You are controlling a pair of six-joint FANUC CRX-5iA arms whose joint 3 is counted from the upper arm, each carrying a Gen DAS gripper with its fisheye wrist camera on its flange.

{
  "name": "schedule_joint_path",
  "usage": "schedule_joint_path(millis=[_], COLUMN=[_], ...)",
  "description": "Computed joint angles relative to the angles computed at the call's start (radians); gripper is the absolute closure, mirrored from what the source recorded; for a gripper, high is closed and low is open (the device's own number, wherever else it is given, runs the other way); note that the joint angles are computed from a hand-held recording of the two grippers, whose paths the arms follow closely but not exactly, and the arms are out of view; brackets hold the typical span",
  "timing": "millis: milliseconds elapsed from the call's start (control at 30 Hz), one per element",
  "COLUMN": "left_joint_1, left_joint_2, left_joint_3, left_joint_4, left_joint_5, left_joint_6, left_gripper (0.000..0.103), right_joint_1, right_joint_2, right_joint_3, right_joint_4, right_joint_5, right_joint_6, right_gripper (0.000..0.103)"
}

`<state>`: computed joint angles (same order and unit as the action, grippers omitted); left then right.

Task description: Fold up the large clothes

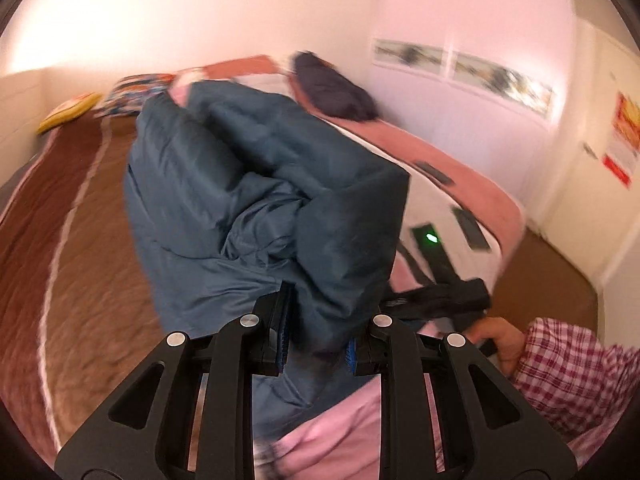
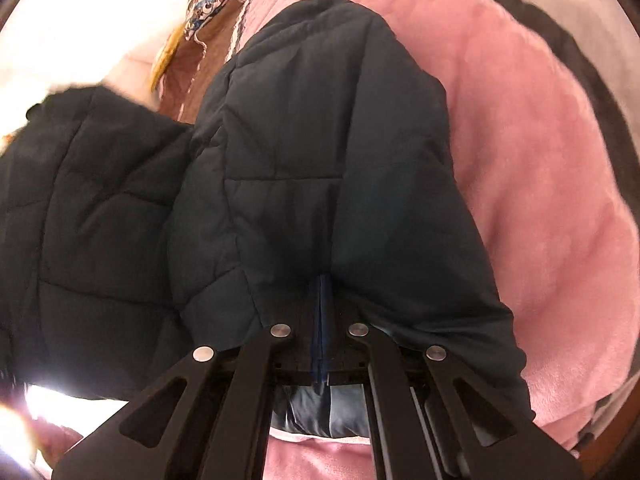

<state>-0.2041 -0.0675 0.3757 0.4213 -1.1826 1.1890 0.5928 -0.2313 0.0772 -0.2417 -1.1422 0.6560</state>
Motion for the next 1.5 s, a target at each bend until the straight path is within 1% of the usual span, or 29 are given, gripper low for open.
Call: schedule_joint_path(millis=[67,100,167,300,433,500,533,633,700,767,800,867,900,933,967,1000,1067,1100,1200,1233,1300,1333,1367,1433,1500], left_joint_1=[-0.048,-0.07,-0.105,-0.128,-0.122,-0.126,-0.127,-0.147,-0.161,-0.169,-0.17,-0.162,-0.157,-0.149,-0.146,-0.139,-0.101,-0.076,0.008,0.042,0.085,0.121,0.144,0.189,0.193], left_joint_2=[0.037,0.054,0.095,0.148,0.165,0.171,0.173,0.161,0.154,0.145,0.143,0.152,0.153,0.159,0.156,0.15,0.125,0.113,0.062,0.043,0.034,0.015,0.007,0.014,0.048], left_joint_3=[0.019,0.03,0.055,0.07,0.06,0.054,0.051,0.025,0.016,0.011,0.013,0.03,0.035,0.048,0.053,0.053,0.041,0.038,-0.003,-0.017,-0.019,-0.035,-0.042,-0.039,-0.023], left_joint_4=[-0.009,-0.019,-0.036,-0.022,-0.002,-0.004,-0.006,-0.037,-0.061,-0.072,-0.072,-0.039,-0.017,0.005,0.026,0.043,0.096,0.121,0.186,0.196,0.191,0.186,0.179,0.177,0.184], left_joint_5=[-0.011,-0.019,-0.054,-0.114,-0.135,-0.147,-0.155,-0.149,-0.139,-0.137,-0.14,-0.164,-0.175,-0.188,-0.2,-0.209,-0.222,-0.226,-0.208,-0.195,-0.166,-0.144,-0.135,-0.135,-0.122], left_joint_6=[-0.01,-0.008,0.005,0.039,0.053,0.055,0.056,0.05,0.051,0.043,0.039,0.034,0.035,0.035,0.034,0.025,0.001,-0.008,-0.001,0.022,0.073,0.1,0.12,0.181,0.222], left_gripper=[0.083,0.083,0.081,0.079,0.079,0.078,0.077,0.075,0.072,0.06,0.058,0.042,0.04,0.039,0.039,0.039,0.039,0.039,0.039,0.039,0.039,0.039,0.039,0.039,0.039], right_joint_1=[-0.02,-0.013,-0.019,-0.05,-0.085,-0.103,-0.104,-0.063,0.003,0.101,0.135,0.212,0.233,0.276,0.291,0.34,0.387,0.372,0.415,0.387,0.357,0.361,0.353,0.36,0.351], right_joint_2=[-0.014,-0.017,-0.03,-0.045,-0.076,-0.102,-0.133,-0.221,-0.284,-0.332,-0.345,-0.363,-0.356,-0.35,-0.346,-0.338,-0.318,-0.289,-0.255,-0.251,-0.201,-0.184,-0.143,-0.109,-0.081], right_joint_3=[-0.013,-0.02,-0.039,-0.059,-0.083,-0.099,-0.116,-0.167,-0.202,-0.222,-0.222,-0.215,-0.197,-0.179,-0.169,-0.153,-0.124,-0.097,-0.051,-0.053,-0.017,-0.003,0.034,0.046,0.053], right_joint_4=[-0.023,-0.021,-0.037,-0.094,-0.151,-0.16,-0.147,-0.018,0.134,0.307,0.353,0.439,0.469,0.513,0.533,0.574,0.616,0.608,0.621,0.591,0.53,0.515,0.506,0.506,0.497], right_joint_5=[0.009,0.02,0.034,0.049,0.059,0.059,0.059,0.044,0.01,-0.052,-0.067,-0.09,-0.099,-0.113,-0.118,-0.132,-0.135,-0.118,-0.123,-0.111,-0.103,-0.119,-0.137,-0.191,-0.238], right_joint_6=[0.015,0.007,0.012,0.032,0.027,0.02,-0.001,-0.096,-0.205,-0.318,-0.344,-0.386,-0.378,-0.377,-0.366,-0.381,-0.364,-0.331,-0.285,-0.247,-0.183,-0.16,-0.136,-0.113,-0.105], right_gripper=[0.103,0.103,0.103,0.103,0.103,0.103,0.103,0.103,0.103,0.102,0.102,0.102,0.102,0.102,0.102,0.102,0.102,0.102,0.102,0.102,0.102,0.102,0.102,0.102,0.102])
